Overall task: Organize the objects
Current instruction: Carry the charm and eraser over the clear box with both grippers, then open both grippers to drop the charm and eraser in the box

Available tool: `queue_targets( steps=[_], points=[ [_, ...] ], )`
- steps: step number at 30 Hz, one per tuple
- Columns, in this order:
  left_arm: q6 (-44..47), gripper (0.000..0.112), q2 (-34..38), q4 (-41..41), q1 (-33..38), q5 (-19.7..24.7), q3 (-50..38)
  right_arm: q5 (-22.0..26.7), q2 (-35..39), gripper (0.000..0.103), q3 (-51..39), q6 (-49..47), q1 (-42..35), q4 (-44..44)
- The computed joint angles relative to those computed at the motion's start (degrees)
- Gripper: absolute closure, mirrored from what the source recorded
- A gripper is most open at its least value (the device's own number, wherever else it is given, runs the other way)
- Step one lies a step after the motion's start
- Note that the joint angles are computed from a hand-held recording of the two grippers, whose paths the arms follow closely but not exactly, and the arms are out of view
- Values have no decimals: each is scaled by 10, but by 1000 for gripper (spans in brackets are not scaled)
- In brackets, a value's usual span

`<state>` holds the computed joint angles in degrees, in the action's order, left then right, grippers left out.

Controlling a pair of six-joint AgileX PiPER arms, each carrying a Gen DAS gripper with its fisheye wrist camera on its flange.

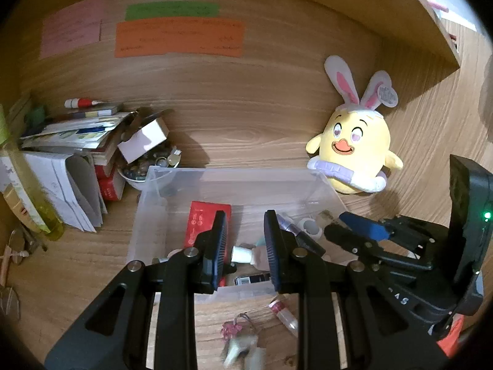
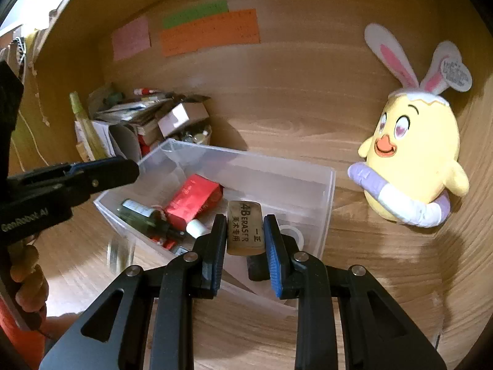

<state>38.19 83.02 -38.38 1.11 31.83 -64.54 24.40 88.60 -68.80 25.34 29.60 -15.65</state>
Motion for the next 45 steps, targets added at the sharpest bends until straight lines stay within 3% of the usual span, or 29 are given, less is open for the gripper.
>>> queue_targets(
  steps=[9,14,21,23,29,35,45],
  points=[
    [-7,88,11,22,5,0,-2,9,28,81,-13,-10,-12,10],
    [18,88,0,16,38,23,14,16,39,81,-20,-10,-19,14],
    [53,77,-15,19,68,42,61,31,52,81,-30,25,-11,-24],
    [61,71,-34,24,64,23,85,35,54,81,-33,29,-9,-31],
    [95,67,-66,24,59,29,127,42,58,81,-38,39,-5,-44],
    [55,64,-30,84,27,24,130,60,66,81,-49,51,5,-64],
    [48,64,6,97,13,29,125,69,59,81,-48,41,3,-48]
  ],
)
